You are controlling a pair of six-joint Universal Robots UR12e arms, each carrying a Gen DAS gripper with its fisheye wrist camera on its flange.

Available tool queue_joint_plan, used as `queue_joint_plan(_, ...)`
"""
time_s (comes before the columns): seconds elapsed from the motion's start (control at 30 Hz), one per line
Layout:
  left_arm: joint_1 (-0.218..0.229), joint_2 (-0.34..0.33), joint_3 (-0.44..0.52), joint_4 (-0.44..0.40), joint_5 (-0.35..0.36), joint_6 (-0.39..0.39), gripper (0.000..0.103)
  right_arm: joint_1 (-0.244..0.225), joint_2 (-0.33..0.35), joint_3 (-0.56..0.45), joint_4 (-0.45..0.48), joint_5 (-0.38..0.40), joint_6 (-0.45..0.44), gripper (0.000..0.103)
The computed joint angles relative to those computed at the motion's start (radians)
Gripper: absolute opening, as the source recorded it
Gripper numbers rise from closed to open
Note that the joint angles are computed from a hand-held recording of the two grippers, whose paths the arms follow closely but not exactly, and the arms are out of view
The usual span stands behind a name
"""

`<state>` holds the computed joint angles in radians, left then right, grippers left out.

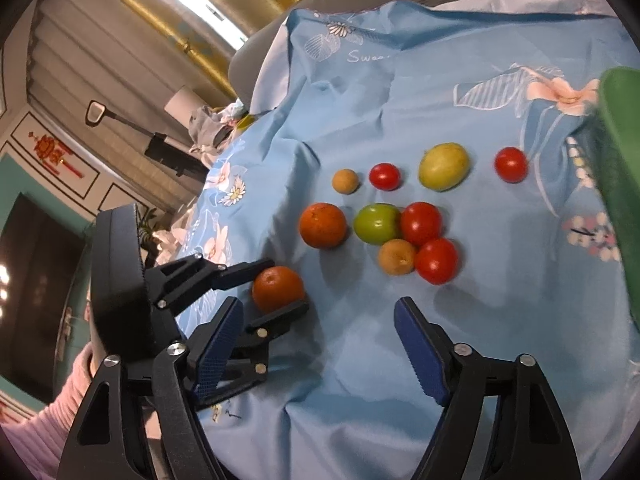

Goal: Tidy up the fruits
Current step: 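Move the right gripper to the large orange and close on it, then carry the orange with the right gripper while the left gripper carries another orange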

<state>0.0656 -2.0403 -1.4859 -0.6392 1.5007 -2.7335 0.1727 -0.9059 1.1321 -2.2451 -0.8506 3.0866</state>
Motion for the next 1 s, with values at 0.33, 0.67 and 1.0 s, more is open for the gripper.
queue_joint_plan(0.33, 0.068, 0.067, -0.076, 0.133, -0.154, -0.284, 0.047, 0.022, 0.073, -0.104, 0.074, 0.042, -0.012, 0.072)
queue_joint_plan(0.67, 0.091, 0.077, -0.094, 0.171, -0.179, -0.303, 0.047, 0.087, 0.149, -0.248, 0.091, -0.198, -0.084, 0.060)
queue_joint_plan(1.0, 0.098, 0.082, -0.103, 0.180, -0.204, -0.305, 0.047, 0.113, 0.176, -0.299, 0.117, -0.328, -0.141, 0.043)
